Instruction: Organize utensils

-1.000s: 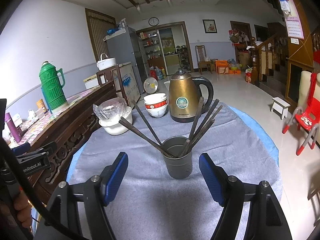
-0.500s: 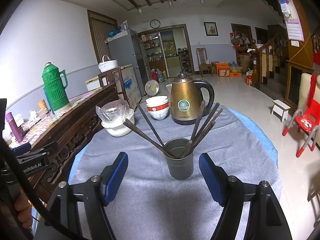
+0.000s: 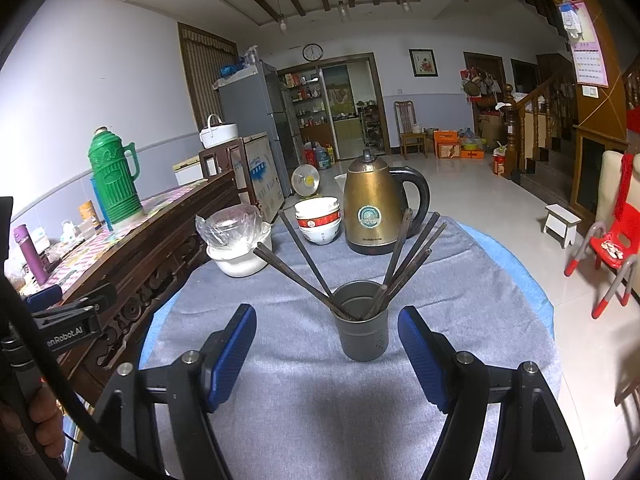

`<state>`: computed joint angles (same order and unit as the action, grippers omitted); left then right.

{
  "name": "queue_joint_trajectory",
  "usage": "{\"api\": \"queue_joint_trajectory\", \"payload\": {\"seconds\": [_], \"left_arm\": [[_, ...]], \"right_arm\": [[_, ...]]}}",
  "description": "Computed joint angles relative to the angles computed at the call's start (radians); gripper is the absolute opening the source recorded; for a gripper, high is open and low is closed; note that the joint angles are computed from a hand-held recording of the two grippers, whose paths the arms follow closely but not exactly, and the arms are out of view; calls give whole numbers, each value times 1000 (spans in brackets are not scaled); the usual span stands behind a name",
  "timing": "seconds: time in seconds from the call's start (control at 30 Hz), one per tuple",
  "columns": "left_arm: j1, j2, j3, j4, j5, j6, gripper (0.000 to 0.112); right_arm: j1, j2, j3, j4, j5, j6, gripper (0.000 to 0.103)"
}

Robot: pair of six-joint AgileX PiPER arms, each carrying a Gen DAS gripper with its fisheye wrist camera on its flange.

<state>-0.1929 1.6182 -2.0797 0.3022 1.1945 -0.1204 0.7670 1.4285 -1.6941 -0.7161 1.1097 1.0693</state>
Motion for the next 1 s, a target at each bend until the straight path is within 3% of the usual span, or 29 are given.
{"api": "queue_joint_trajectory", "payload": {"seconds": [0.73,0.9,1.0], "left_arm": [[13,24,-31,-16,4,9,98],[44,27,16,-58,-45,12,98],[69,41,119,-40,-151,-42,98]], "right_arm": [[-23,30,-54,15,12,-32,77],[-39,8,21,-5,-33,1,77],[-84,-28,153,-19,-104,44,77]]}}
